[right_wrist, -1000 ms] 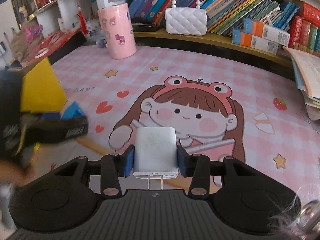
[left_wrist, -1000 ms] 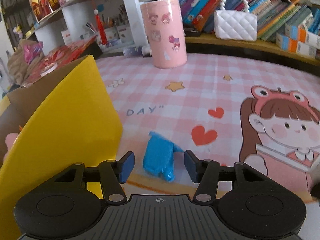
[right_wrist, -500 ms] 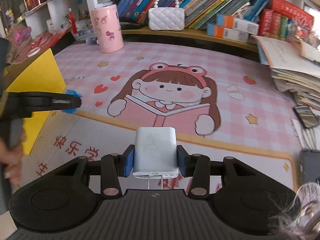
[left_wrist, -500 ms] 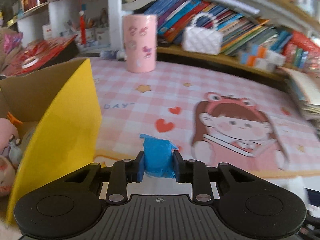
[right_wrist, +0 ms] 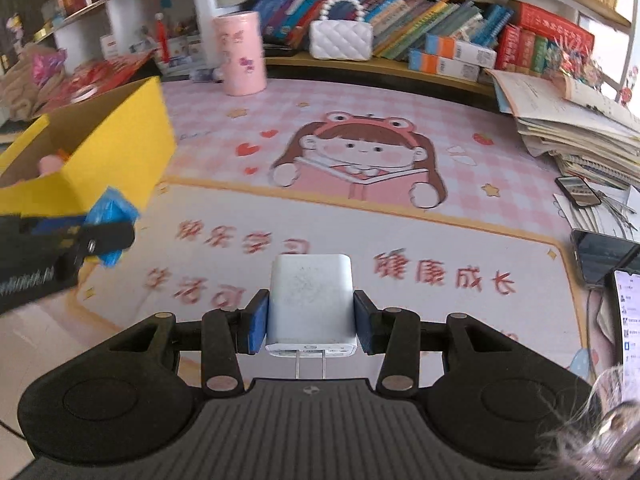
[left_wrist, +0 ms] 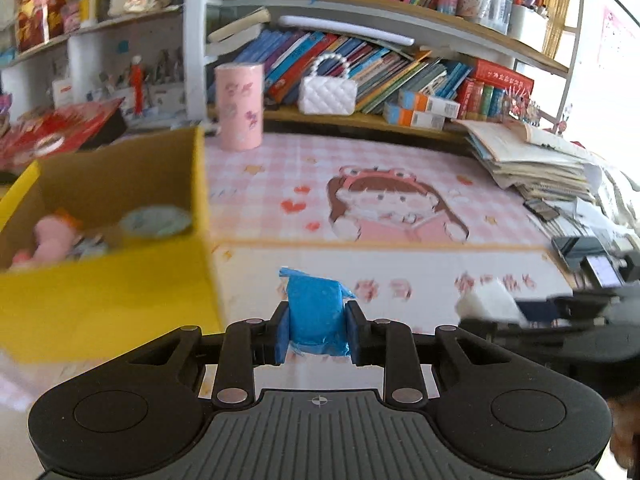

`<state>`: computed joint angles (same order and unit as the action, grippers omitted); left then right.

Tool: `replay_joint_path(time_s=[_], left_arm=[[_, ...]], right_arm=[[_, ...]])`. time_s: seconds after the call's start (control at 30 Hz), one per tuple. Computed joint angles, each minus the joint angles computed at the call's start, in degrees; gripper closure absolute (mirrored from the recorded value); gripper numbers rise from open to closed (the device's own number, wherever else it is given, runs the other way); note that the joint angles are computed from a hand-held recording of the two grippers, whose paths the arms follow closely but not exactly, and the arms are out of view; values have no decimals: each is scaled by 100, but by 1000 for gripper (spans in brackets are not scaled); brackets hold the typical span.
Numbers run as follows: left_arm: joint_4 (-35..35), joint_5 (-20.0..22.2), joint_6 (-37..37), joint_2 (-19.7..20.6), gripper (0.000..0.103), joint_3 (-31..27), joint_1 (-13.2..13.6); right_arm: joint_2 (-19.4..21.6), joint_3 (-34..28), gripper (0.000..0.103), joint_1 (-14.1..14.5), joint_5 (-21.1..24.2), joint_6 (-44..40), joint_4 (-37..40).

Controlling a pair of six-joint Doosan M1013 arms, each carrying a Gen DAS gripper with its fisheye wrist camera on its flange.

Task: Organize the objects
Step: 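Carry the blue block and charger over the yellow box with both grippers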

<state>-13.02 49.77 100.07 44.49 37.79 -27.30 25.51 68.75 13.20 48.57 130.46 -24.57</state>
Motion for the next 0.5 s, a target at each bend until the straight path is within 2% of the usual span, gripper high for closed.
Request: replay_joint_path(time_s=[0.13, 0.5], left_arm=[[37, -143, -201, -307, 77, 539, 158], [162, -618, -425, -1011, 77, 1684, 511]], right_arm=[[4, -42, 62, 209, 9, -66, -63], [179, -334, 62, 773, -107, -994, 405]])
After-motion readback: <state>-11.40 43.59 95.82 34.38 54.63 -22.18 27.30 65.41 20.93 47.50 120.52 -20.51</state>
